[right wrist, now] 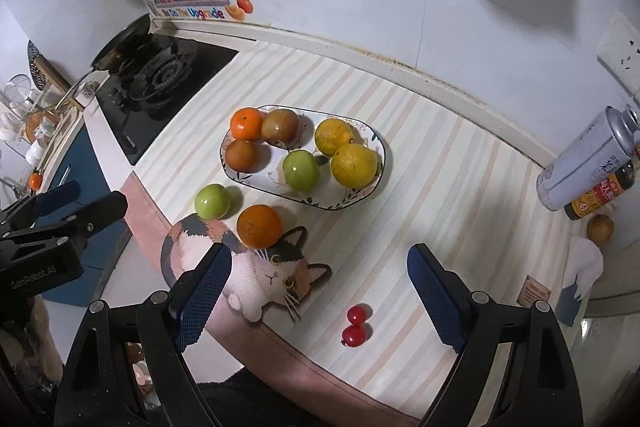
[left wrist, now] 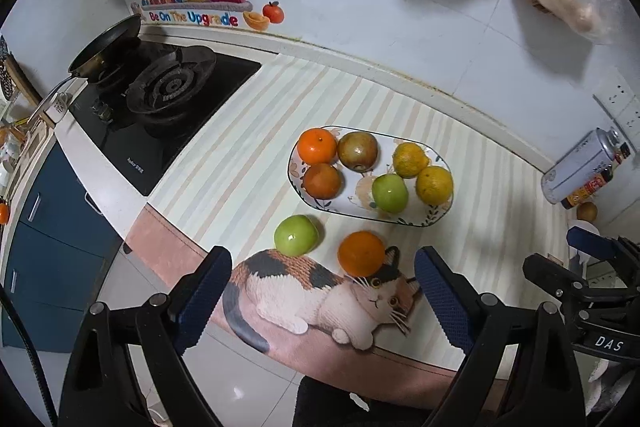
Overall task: Organize fruits
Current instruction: 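Lift both open tools back above the counter, then grasp the green apple with the left tool while the right tool grasps the orange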
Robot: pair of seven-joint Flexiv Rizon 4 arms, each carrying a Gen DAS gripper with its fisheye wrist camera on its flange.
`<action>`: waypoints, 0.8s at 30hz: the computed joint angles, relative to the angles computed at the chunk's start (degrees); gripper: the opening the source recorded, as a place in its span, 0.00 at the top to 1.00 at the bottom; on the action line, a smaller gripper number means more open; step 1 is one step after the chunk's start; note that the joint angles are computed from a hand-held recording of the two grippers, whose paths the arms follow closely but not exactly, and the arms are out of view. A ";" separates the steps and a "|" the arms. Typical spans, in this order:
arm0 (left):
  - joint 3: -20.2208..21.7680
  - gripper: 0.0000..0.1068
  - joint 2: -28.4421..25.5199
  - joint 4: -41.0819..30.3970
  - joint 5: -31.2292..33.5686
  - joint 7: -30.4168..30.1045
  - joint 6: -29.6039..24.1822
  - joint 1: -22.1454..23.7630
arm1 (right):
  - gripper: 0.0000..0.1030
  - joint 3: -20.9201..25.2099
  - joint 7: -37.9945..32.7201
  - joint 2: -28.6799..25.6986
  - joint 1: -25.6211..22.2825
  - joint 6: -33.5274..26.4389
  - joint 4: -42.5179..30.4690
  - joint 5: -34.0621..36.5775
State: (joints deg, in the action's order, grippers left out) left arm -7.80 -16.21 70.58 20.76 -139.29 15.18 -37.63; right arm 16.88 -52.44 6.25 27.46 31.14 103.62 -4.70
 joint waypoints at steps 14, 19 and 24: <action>-0.44 0.11 1.78 2.65 0.34 -2.28 2.27 -0.09 | 0.05 -0.34 -0.46 1.73 -0.29 0.68 0.70 3.42; 0.28 0.04 2.03 4.61 1.28 -3.02 1.47 1.14 | 0.05 -0.76 -1.30 -2.44 0.12 2.94 0.19 6.51; 1.22 0.04 1.25 7.68 0.37 -3.30 -0.82 3.64 | 0.05 -0.99 -2.81 -10.84 0.80 6.31 -1.98 12.56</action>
